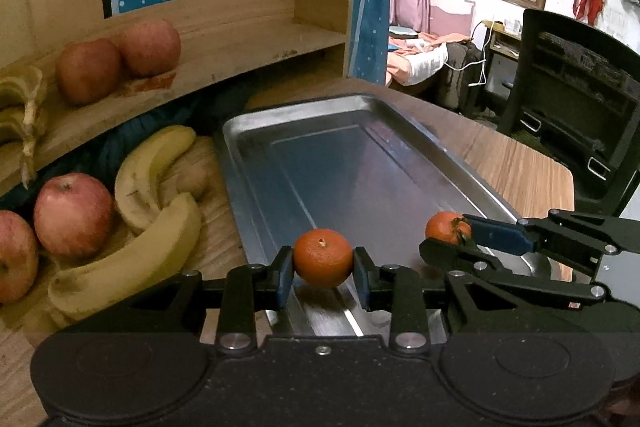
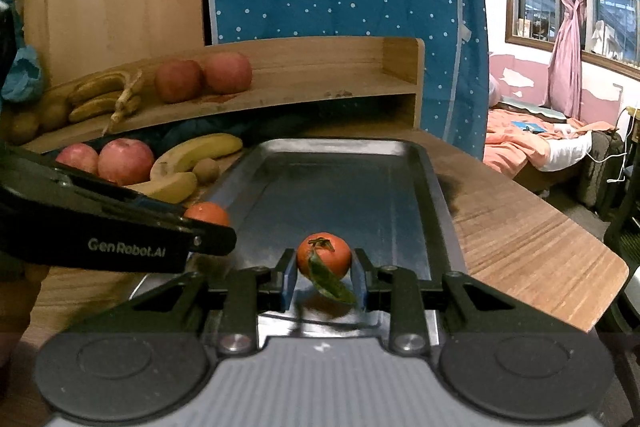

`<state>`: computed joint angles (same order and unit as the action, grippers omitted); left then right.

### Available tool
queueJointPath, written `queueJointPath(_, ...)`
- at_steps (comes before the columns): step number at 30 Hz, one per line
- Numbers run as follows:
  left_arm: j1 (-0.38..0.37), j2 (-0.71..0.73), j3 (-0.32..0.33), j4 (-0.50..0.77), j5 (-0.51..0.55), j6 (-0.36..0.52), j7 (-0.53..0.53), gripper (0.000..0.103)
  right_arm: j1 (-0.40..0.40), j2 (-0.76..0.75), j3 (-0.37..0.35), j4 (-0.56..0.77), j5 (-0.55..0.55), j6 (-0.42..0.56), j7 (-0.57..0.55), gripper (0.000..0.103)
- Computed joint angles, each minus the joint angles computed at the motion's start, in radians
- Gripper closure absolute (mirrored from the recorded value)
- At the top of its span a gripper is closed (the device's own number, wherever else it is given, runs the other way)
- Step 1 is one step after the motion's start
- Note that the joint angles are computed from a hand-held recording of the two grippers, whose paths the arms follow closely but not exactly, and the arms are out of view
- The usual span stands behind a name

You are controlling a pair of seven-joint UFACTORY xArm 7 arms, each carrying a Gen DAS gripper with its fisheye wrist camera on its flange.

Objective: Organize fruits
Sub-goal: 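Carry the orange with the left tool onto the metal tray while the right tool releases the tangerine there, then lift both open tools away from the metal tray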

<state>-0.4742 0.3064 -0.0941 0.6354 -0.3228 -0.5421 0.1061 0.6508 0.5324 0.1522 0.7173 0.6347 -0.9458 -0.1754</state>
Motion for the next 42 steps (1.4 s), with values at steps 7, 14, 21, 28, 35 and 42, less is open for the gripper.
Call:
queueJointPath(7, -0.010, 0.002, 0.006, 0.003, -0.015, 0.014, 0.008, 0.069, 0.000, 0.005, -0.003, 0.010, 0.005, 0.013, 0.002, 0.068)
queueJointPath(14, 0.000, -0.026, -0.001, -0.028, -0.012, -0.005, -0.007, 0.062, 0.012, 0.007, 0.000, 0.003, 0.024, -0.016, 0.007, 0.054)
queueJointPath(21, 0.015, -0.084, -0.011, -0.096, -0.048, -0.064, -0.020, 0.042, 0.024, -0.012, 0.016, -0.020, 0.058, -0.077, 0.010, 0.031)
queueJointPath(28, 0.009, -0.157, -0.032, -0.197, -0.191, -0.210, 0.028, 0.005, 0.050, -0.036, 0.044, -0.033, 0.087, -0.149, 0.009, 0.003)
queueJointPath(35, 0.071, -0.276, -0.054, -0.341, -0.216, -0.283, -0.004, 0.001, 0.099, -0.058, 0.078, -0.017, 0.142, -0.195, -0.033, 0.000)
queueJointPath(42, 0.154, -0.409, -0.057, -0.503, -0.166, -0.330, -0.074, 0.001, 0.172, -0.065, 0.122, 0.016, 0.223, -0.243, -0.098, 0.000)
